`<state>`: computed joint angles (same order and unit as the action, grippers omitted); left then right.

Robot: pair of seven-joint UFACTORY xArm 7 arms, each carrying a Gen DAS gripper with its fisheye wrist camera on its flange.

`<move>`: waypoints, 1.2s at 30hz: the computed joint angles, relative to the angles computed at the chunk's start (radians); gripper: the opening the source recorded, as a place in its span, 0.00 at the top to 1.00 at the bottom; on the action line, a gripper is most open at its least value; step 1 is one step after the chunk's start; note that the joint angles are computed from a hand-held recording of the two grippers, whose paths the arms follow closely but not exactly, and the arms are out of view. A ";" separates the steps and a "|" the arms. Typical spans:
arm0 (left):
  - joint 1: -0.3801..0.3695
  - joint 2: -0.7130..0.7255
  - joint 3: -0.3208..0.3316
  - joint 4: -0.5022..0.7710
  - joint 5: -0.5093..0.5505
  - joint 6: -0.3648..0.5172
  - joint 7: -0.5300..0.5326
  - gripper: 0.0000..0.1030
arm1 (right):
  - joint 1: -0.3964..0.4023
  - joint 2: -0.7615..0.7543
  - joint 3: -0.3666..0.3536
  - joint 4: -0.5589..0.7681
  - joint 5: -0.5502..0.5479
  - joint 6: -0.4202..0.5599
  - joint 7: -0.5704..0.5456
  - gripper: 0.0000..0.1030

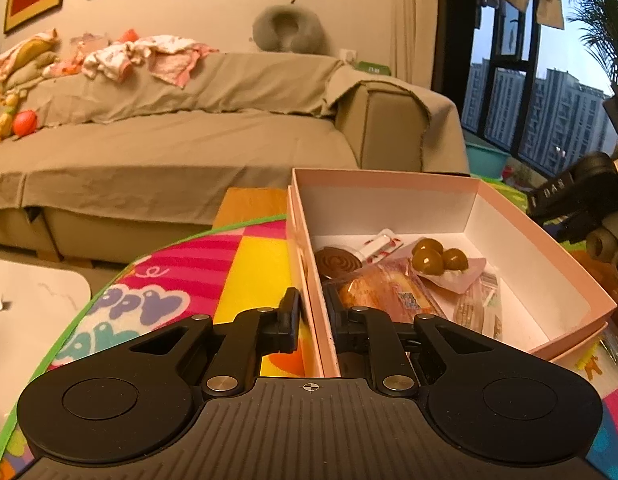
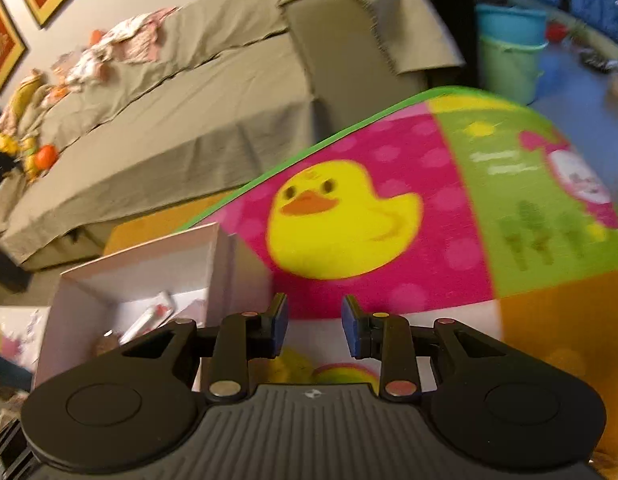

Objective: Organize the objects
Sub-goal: 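Lower the chocolate tray into the pink box and open the right gripper, then move the right gripper back over the remaining snacks on the mat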

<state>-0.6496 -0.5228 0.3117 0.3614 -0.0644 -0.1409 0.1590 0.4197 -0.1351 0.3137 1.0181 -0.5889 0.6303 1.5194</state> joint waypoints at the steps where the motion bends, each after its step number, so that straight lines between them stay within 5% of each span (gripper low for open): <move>1: 0.002 0.001 -0.003 0.002 0.000 0.002 -0.001 0.84 | 0.003 -0.003 -0.002 -0.009 0.009 -0.011 -0.014 0.72; 6: 0.006 0.006 -0.008 0.007 -0.006 0.008 -0.002 0.84 | 0.018 -0.097 0.002 -0.119 0.096 -0.037 -0.091 0.72; 11: 0.008 0.008 -0.010 0.006 -0.007 0.003 -0.005 0.84 | 0.034 -0.244 0.064 -0.213 0.156 0.038 -0.172 0.71; 17: 0.045 0.012 -0.052 0.009 -0.011 0.014 -0.025 0.85 | 0.045 -0.406 0.077 -0.388 0.306 -0.205 -0.171 0.64; 24: 0.068 0.008 -0.075 0.011 -0.014 0.033 -0.032 0.85 | -0.036 -0.359 0.135 -0.421 0.369 -0.383 -0.146 0.69; 30: 0.075 0.009 -0.084 0.010 -0.022 0.032 -0.030 0.85 | -0.037 -0.368 0.197 -0.341 0.332 -0.177 -0.175 0.69; 34: 0.071 0.007 -0.079 0.005 -0.022 0.021 -0.029 0.85 | -0.050 -0.375 0.293 -0.230 0.229 0.169 -0.169 0.75; 36: 0.073 0.009 -0.083 0.003 -0.021 0.015 -0.034 0.85 | -0.023 -0.398 0.309 -0.223 0.198 0.252 -0.154 0.75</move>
<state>-0.5762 -0.5137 0.2292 0.3645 -0.0856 -0.1262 0.1251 0.3970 -0.5335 0.6226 0.7950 -0.3910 0.8822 1.3656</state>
